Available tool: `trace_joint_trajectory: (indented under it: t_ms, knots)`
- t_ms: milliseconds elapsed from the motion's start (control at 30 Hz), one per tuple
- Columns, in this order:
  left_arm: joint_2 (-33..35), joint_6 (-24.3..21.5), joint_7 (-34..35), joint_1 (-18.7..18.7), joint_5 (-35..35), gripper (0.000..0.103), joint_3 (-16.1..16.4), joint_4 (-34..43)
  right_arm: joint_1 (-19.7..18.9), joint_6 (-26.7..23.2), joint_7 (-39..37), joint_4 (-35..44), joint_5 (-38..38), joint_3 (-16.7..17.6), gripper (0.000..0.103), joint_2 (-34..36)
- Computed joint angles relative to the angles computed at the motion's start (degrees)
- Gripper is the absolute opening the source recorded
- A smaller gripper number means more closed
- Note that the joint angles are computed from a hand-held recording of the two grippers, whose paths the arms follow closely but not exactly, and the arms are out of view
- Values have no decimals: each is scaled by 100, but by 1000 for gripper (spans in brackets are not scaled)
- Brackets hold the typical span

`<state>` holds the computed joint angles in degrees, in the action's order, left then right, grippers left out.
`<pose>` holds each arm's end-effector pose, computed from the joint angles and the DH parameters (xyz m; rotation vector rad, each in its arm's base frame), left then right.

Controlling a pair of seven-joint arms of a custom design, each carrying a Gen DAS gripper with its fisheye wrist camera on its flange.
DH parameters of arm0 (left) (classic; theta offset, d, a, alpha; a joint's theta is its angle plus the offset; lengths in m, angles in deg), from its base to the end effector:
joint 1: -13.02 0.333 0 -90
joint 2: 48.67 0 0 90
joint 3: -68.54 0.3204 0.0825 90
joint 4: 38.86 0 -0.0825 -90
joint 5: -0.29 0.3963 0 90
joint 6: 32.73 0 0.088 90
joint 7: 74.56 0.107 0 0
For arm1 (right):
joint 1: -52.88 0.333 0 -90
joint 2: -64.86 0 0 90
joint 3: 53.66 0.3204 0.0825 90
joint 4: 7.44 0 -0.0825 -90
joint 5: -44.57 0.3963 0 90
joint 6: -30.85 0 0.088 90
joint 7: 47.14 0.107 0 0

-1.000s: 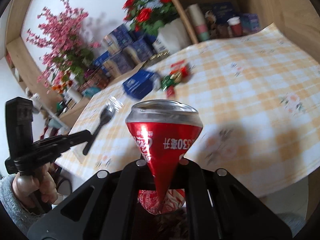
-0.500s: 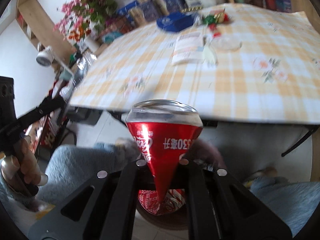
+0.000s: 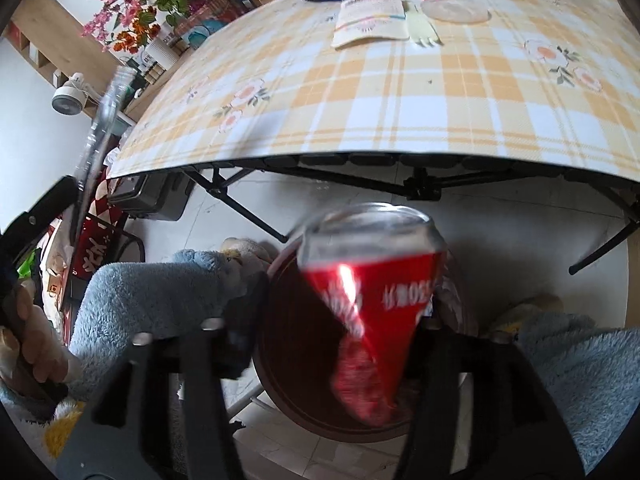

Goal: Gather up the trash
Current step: 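Carry both tools over the brown bin while the right tool opens, dropping the can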

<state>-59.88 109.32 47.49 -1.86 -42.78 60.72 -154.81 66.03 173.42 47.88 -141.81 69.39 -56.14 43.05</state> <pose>0.5135 -0.2185 0.6086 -1.4055 2.4029 -1.2831 0.4771 0.0860 0.5360 -1.6125 1.9304 -0.0257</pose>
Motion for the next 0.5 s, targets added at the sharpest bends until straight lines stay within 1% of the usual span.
trace_joint_trajectory:
  t_ms: [67,167,300,367,400,500]
  knots:
    - [32,-31,28,-7,-15,1,5,24,-13,124,-20,-38,38,-23,74,-43]
    - [61,-58,91,-11,-15,1,-10,36,34,278,-119,-127,218,-101,80,-137]
    - [100,-70,177,-17,85,1,-54,33,-25,581,-40,-280,232,-87,82,-304]
    - [131,-79,236,-26,168,1,-81,28,-137,952,168,-447,90,11,87,-453]
    - [146,-92,257,-31,198,1,-92,25,-185,1100,287,-507,-19,64,88,-499]
    - [227,-209,282,-40,354,1,-138,31,-482,1593,856,-734,-559,313,94,-690]
